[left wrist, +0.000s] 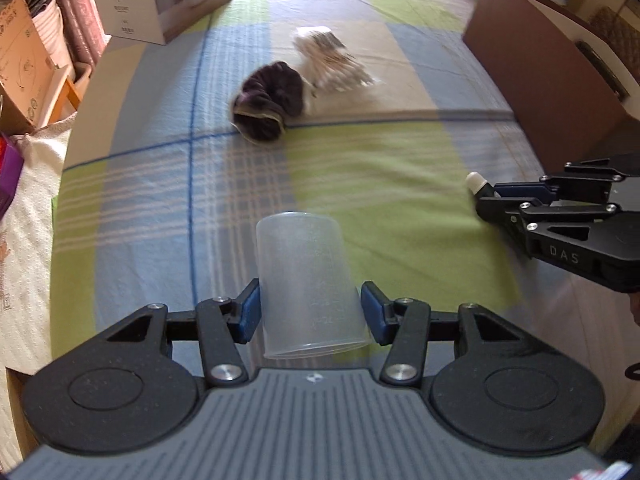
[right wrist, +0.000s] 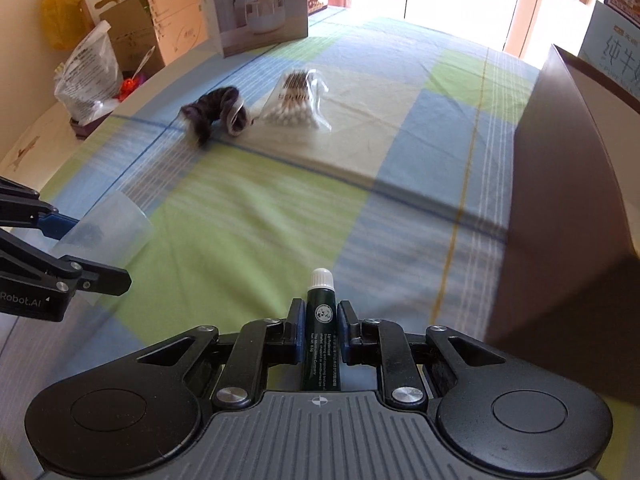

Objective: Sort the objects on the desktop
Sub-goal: 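Grasp the clear plastic cup with the left gripper and lift it, then carry the cup with the left gripper while the right carries the tube into the brown box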

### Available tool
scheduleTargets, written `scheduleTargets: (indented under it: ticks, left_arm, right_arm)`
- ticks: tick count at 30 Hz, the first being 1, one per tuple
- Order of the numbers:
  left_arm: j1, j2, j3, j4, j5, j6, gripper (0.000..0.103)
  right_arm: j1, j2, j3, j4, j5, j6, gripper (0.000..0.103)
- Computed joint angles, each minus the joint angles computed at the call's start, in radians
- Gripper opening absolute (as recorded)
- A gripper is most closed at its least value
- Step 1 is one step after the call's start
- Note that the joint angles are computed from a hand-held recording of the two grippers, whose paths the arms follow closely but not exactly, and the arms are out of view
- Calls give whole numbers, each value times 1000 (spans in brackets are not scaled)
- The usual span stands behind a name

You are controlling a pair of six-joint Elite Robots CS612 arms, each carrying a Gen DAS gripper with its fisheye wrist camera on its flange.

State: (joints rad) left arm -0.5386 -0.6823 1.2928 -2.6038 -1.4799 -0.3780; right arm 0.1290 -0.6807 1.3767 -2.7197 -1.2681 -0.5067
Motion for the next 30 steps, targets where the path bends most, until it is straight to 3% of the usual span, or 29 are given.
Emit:
scheduleTargets:
  ticks: [5,7,9,12,14,18,21,26,30]
  left_arm:
    - [-17,-25,43,-5,25,-4,49]
    - [-25,-29,44,9,66,0,62]
    - [-29,-29,43,5,88,15,64]
    - [-33,-22,30,14,110,21,66]
    - [-36,-14,12,45,132,16,62]
    - [-35,-6,-3,72,122,-18,47]
    - [-39,-7,-3,77,131,-29,47]
    - [-47,-10,0,80,123,-34,47]
    - [-57,-13,5,83,118,-41,47]
  right_arm:
    - [-9,-29,62,-42,-7,10,15]
    - [-12,-29,70,-63,2,23,16]
    - [-13,-26,70,-78,3,26,19]
    - [-12,-17,67,-112,-27,66,44]
    - [-20,-14,61,-105,-7,75,46]
    - [-23,-15,72,-124,10,44,46]
    - [-24,-18,80,-129,27,19,39]
    - [-24,-30,98,-116,55,-49,16]
    - [-28,-39,109,-99,68,-63,15]
